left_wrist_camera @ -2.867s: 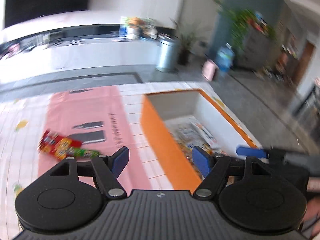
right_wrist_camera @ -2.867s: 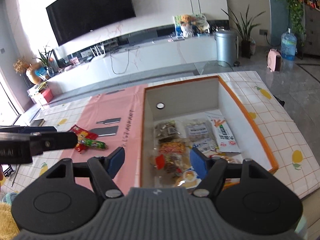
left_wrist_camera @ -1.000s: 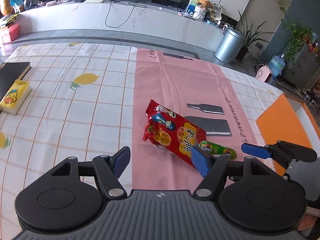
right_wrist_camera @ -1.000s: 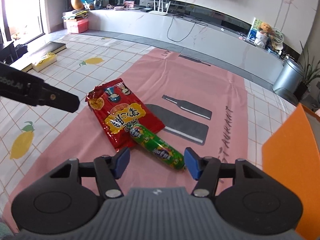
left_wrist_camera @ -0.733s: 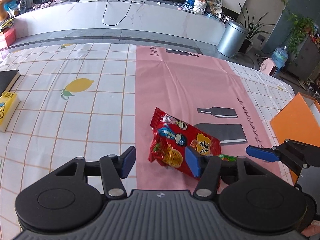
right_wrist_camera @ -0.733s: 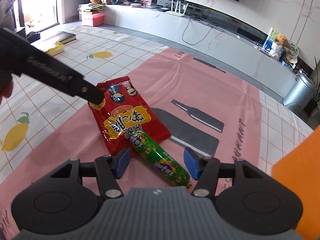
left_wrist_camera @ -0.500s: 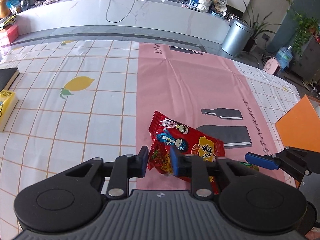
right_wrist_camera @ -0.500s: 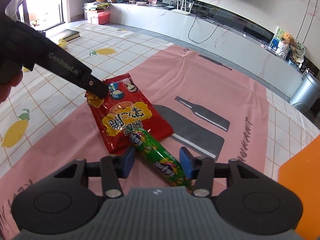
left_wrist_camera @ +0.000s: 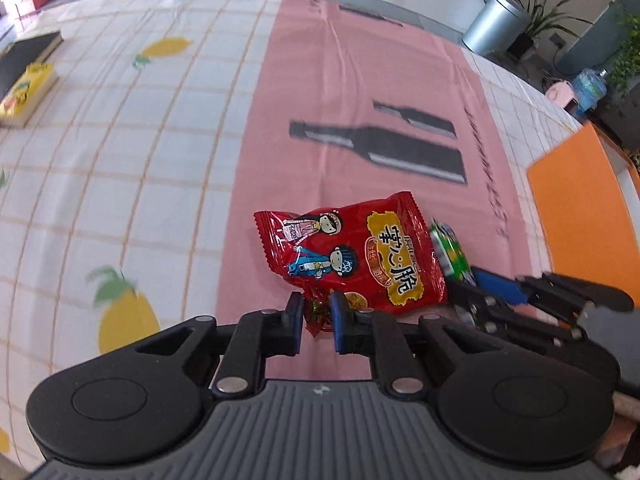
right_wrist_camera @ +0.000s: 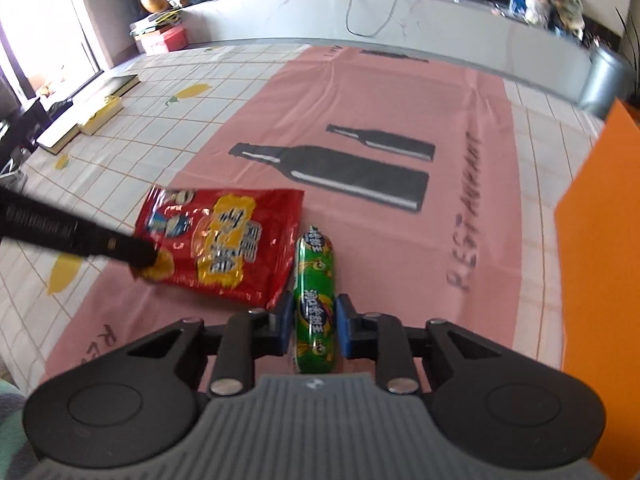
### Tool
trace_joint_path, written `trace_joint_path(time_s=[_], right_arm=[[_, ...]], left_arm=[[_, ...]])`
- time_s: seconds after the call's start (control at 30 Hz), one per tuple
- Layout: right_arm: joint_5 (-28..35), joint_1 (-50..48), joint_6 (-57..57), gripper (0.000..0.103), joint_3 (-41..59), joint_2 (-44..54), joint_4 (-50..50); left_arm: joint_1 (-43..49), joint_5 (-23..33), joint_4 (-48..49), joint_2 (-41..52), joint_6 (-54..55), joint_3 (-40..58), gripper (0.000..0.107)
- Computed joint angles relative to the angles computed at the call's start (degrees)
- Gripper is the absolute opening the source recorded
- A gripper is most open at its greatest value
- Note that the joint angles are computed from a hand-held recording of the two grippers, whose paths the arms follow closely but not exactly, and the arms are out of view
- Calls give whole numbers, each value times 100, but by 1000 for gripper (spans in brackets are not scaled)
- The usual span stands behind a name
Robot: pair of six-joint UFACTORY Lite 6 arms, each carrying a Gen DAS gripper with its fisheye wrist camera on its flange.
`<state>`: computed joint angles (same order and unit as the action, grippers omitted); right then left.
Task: Organize snacks
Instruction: 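Grasp the green sausage stick with right tool while left tool grasps red chip bag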
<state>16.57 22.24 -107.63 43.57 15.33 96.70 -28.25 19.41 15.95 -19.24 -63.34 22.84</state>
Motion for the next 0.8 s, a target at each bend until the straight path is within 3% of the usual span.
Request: trace_joint_path(time_s=[0.1, 0.3, 0.37, 0.57, 0.8], right_arm=[[71, -194, 639, 19, -305, -323, -507], [261, -696, 914, 19, -1036, -1150, -887], [306, -843, 965, 19, -1303, -1496, -1074], [556, -1347, 1573, 19, -1831, -2207, -1952], [792, -1671, 1893, 21, -2028, -2458, -2510]], left_arm=[[-375, 145, -857, -243, 477, -109, 17], [-1398, 353, -1271, -239, 362, 36, 28], [-1824, 463, -879, -237, -7, 162, 46], [-2999, 1727, 841, 272, -1092, 1041, 76], [-3242, 2147, 1771, 869, -1029, 1525, 82]])
